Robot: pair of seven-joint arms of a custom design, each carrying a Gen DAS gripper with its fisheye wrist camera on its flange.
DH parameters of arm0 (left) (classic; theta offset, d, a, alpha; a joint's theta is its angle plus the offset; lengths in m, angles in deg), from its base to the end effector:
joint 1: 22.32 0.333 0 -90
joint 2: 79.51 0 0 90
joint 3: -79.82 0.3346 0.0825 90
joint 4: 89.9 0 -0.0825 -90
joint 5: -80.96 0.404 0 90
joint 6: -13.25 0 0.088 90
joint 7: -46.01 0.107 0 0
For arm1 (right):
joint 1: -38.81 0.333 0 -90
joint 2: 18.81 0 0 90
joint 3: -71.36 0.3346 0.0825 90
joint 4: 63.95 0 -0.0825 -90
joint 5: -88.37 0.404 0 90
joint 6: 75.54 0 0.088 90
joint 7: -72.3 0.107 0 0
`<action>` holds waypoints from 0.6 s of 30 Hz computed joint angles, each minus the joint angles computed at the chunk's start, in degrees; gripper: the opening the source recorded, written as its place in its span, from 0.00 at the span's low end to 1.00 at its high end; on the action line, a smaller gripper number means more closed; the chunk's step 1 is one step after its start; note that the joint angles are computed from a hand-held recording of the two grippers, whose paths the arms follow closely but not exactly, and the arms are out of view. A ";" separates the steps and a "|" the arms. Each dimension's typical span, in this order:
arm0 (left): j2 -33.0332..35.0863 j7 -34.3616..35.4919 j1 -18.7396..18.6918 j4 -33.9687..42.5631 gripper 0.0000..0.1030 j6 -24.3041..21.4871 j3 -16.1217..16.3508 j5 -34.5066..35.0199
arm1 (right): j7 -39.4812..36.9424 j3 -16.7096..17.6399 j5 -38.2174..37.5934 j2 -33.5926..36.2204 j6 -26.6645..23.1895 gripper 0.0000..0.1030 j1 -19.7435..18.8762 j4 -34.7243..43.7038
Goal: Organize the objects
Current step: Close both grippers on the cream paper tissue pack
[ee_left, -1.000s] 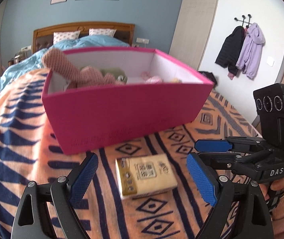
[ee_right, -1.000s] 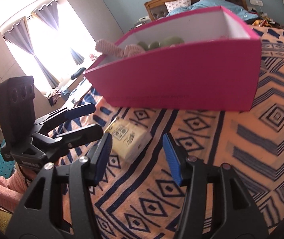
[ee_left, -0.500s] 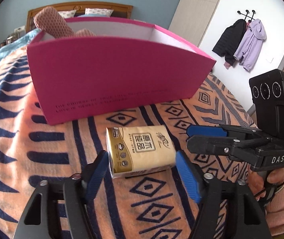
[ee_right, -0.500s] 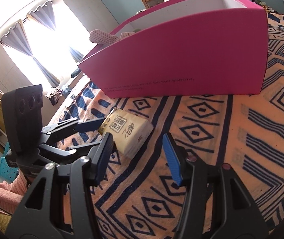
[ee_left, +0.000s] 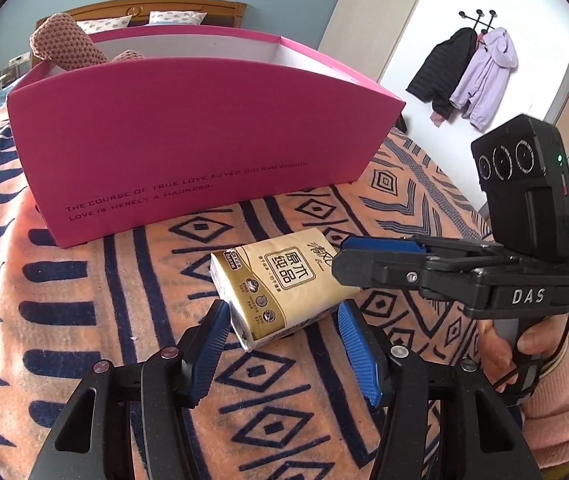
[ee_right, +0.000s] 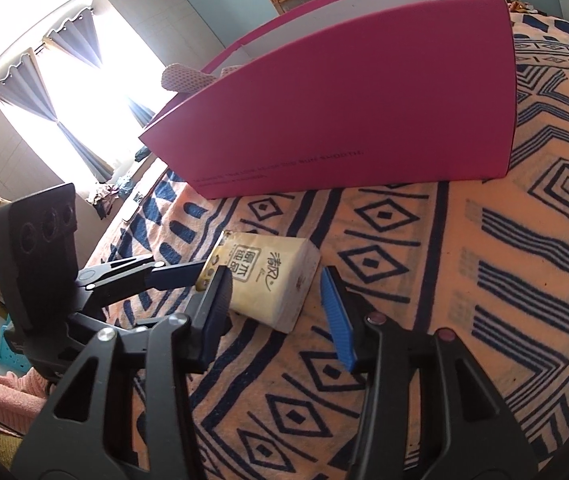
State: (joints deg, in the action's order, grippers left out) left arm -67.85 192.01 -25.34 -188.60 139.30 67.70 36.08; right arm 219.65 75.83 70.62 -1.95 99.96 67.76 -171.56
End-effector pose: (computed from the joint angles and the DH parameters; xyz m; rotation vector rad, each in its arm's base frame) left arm 0.6454 -0.1891 0.5149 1.0162 -2.6603 1.1552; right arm 0.5673 0.3969 0.4678 -1.4816 1.6955 -0.1623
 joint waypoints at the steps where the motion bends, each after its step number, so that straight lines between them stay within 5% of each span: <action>1: 0.04 -0.23 0.01 0.09 0.55 0.10 0.05 -0.04 | -0.20 0.21 0.24 -0.01 -0.08 0.47 -0.21 -0.04; 4: 0.66 -1.71 0.03 0.94 0.46 -0.52 0.20 0.56 | -1.48 1.53 1.71 0.28 0.06 0.47 -1.40 0.03; 15: 1.32 -3.61 0.20 1.77 0.45 -1.14 -0.07 1.71 | -7.24 5.21 7.24 1.00 -0.25 0.36 -4.37 0.20; 18: 1.31 -3.58 0.21 1.73 0.45 -1.05 -0.09 1.68 | -6.90 3.75 6.85 1.39 -0.57 0.36 -2.96 0.79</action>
